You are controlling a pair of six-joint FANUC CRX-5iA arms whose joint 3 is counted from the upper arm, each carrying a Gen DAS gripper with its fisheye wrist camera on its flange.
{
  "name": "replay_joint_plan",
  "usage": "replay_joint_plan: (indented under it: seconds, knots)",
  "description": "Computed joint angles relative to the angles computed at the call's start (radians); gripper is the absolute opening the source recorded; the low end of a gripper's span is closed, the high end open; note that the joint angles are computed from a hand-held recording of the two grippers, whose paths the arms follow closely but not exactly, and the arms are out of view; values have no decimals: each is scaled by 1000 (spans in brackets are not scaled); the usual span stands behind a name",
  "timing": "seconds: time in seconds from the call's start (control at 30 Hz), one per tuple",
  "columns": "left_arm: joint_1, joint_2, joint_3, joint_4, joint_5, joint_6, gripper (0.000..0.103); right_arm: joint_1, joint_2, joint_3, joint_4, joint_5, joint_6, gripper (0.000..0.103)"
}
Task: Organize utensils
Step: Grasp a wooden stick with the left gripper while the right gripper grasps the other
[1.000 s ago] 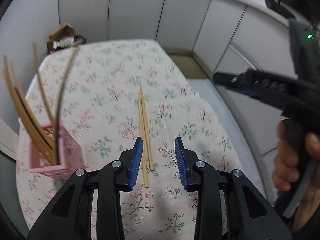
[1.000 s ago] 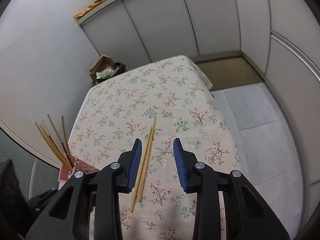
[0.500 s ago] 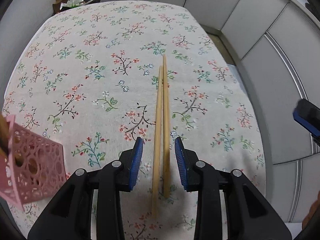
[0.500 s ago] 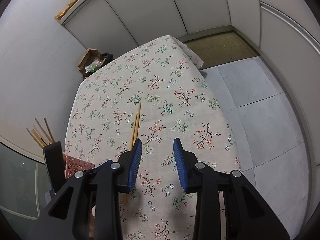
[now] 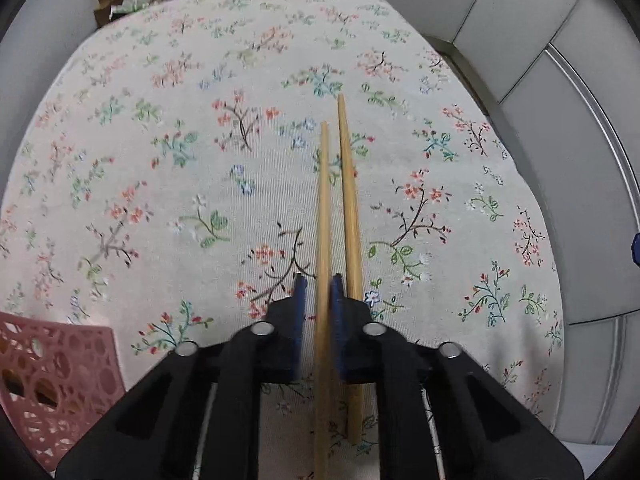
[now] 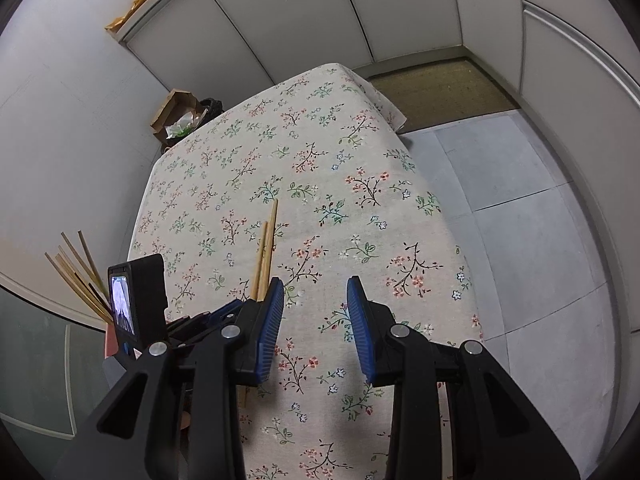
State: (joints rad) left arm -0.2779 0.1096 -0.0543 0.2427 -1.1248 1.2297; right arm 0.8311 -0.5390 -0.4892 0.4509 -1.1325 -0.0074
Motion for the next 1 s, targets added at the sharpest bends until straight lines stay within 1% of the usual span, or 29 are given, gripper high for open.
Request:
replay_joint_plan:
  seconds: [0.13,0.23,0.27,0.33,0.5,0.57,0.6,0.67,0.7,0.77,0.8,0.87,0.97,1.0]
  knots:
    - [-20,-13,-4,-40,27,-24,6,-12,22,11,-20,10,23,33]
    - [-8,-16,-7,-8,3,-13,6,-34,51,29,-58,19,67,34]
    - [-3,-31,-21,11,15,-21,6,-41,61,35,-68,20,79,34]
    - [10,-77,-64,64,46,-77,6,-67,87,50,-101,26,117,34]
    - [57,-169,-151,185,48,-159,6,-138,132,72,-187,58,173,33]
    - [64,-201,-174,213,53,-196,6,-162,163,89,-224,61,209,33]
    - [77,-232,-199,249,60,-251,6,-170,180,99,-238,57,230,33]
    - [96,-278,-232,308,65,-331,6,-181,213,118,-257,52,265,33]
    - [114,-302,-244,339,54,-362,6,-182,225,124,-262,50,274,33]
    - [144,-329,-259,407,38,-401,6,-183,252,139,-267,48,287,33]
    - [172,-352,-272,458,24,-432,6,-184,263,145,-268,48,292,33]
    - [215,-389,-288,522,17,-477,6,-184,304,170,-274,51,323,33]
    - [262,-454,-323,584,65,-556,6,-190,368,217,-312,51,387,33]
    - [270,-457,-325,596,70,-564,6,-196,388,234,-329,57,410,33]
